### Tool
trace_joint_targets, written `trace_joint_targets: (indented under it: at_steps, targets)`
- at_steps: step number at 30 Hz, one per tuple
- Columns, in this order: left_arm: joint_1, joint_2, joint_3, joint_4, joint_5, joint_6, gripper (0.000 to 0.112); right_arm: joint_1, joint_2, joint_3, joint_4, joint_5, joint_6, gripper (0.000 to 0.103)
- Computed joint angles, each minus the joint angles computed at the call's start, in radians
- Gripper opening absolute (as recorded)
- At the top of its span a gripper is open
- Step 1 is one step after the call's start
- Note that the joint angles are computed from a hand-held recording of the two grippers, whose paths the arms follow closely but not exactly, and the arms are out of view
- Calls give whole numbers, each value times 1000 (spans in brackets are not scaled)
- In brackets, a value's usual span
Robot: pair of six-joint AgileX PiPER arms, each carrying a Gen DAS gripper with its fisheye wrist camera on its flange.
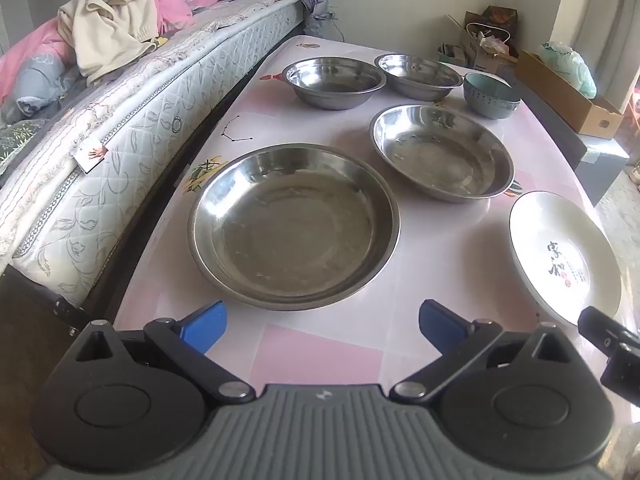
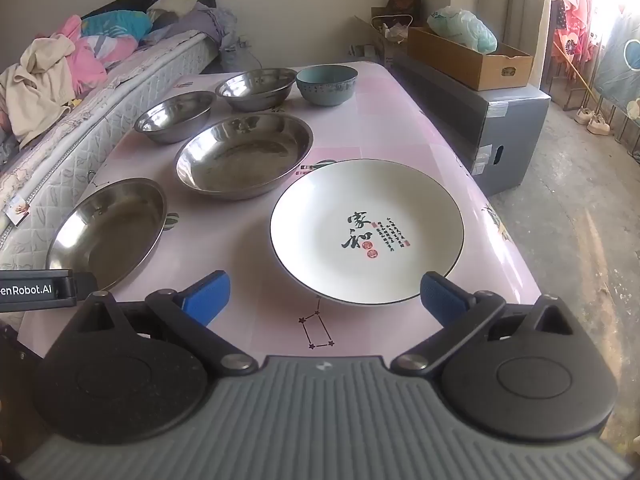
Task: Organize plates and bowls
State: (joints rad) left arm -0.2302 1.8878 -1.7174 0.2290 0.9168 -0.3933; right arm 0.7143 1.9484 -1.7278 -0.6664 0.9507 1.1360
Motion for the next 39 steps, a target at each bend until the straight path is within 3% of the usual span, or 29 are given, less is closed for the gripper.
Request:
trace_joint_targets:
  at_steps: [17,39]
  targets:
    - [-16,-24,34,-100,-26,121,103,-8,-29,33,0,22,7,102]
    - [-23,-45,53,-102,-24,125,103,1,-40,41,6,23,0,102]
